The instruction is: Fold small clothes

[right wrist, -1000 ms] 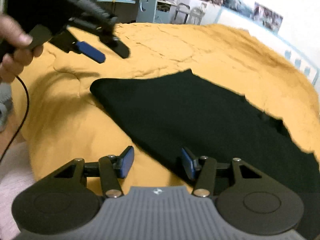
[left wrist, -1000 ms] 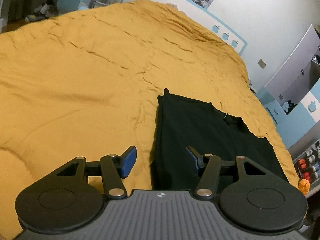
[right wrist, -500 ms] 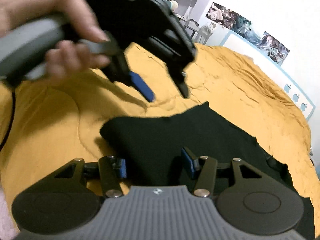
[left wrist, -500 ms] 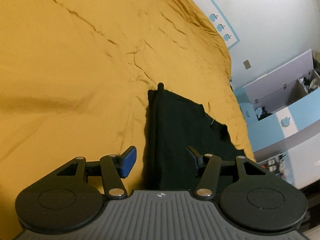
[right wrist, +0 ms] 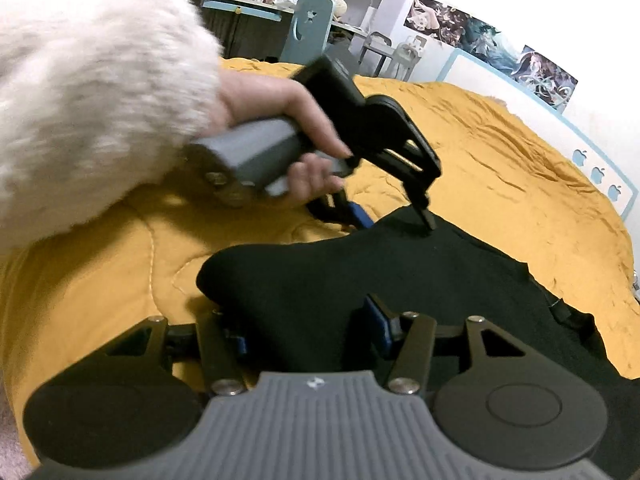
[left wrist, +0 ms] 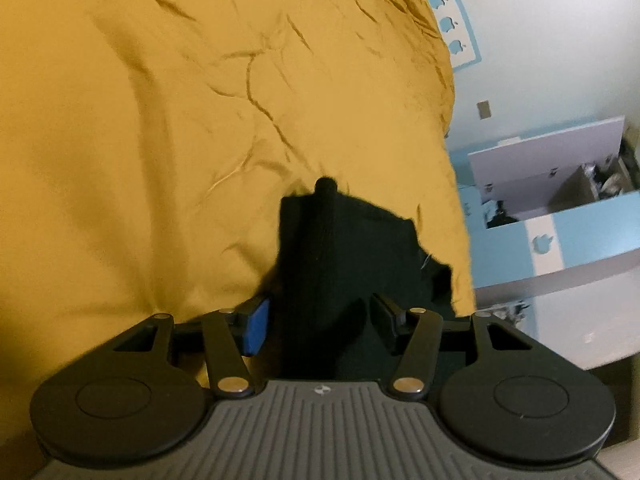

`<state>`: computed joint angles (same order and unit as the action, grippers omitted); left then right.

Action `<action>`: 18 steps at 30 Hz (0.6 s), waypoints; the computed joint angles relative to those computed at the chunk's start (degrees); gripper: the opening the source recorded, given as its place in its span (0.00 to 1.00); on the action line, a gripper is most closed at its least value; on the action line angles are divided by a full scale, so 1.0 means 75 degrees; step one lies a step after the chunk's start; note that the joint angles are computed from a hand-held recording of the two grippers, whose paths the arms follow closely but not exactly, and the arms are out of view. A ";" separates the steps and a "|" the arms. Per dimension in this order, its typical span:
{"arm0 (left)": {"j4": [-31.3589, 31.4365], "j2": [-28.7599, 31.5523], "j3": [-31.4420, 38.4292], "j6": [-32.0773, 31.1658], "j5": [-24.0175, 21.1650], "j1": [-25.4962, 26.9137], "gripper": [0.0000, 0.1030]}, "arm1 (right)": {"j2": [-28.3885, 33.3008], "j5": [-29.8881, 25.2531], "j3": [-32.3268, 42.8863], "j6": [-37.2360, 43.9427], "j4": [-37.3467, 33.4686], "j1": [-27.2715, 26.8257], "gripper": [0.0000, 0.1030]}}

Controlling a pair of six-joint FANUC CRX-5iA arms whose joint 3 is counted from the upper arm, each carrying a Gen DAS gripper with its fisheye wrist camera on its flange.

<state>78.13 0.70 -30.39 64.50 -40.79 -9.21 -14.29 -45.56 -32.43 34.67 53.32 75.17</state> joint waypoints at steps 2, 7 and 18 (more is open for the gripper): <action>0.0295 0.0214 0.0084 -0.0101 -0.0070 -0.0054 0.63 | -0.0044 0.0015 -0.0069 -0.0099 0.0070 0.0033 0.50; 0.0734 0.0612 0.0294 -0.0184 -0.0092 -0.0223 0.63 | -0.0057 0.0120 -0.0129 -0.0253 0.0164 -0.0009 0.50; -0.0293 0.0486 0.0519 0.0833 0.0305 -0.0224 0.24 | -0.0168 0.0433 -0.0169 -0.0507 0.0018 -0.0169 0.07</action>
